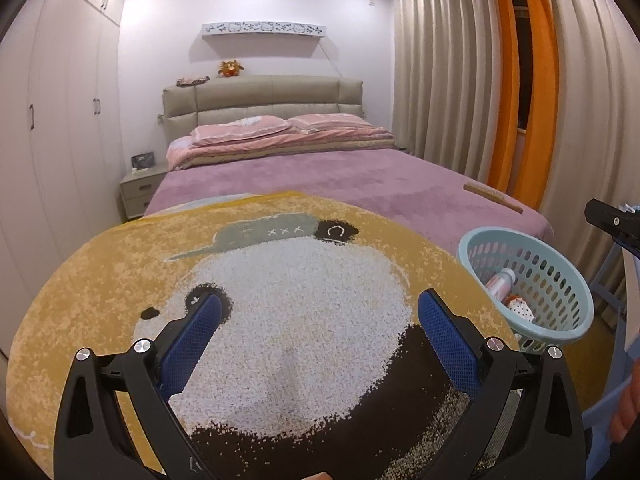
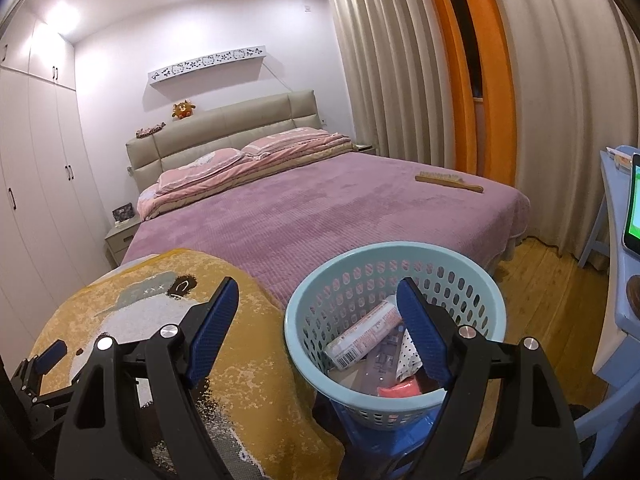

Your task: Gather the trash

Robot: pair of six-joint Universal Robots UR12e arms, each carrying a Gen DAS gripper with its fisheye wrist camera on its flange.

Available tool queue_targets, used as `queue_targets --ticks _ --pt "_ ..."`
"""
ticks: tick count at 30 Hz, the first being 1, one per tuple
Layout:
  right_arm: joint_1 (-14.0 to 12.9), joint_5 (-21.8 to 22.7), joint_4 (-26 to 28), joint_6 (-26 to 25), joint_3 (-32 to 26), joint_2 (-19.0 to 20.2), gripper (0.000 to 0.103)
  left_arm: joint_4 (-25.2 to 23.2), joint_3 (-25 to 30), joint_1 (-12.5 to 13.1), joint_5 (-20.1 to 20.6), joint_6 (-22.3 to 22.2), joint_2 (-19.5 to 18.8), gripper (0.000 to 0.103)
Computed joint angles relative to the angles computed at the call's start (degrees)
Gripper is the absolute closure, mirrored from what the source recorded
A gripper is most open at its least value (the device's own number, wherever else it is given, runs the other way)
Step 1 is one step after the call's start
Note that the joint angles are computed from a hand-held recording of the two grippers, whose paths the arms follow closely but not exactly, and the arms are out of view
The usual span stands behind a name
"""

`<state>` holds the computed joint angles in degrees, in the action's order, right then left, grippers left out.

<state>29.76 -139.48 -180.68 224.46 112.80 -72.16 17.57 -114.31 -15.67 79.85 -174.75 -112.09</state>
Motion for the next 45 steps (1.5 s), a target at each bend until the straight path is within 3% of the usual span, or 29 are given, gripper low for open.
queue_targets --ticks 45 --pt "-0.5 2.5 -0.3 -1.8 0.4 -1.0 0.026 0.3 0.2 -0.3 0.0 0.1 -0.1 0.007"
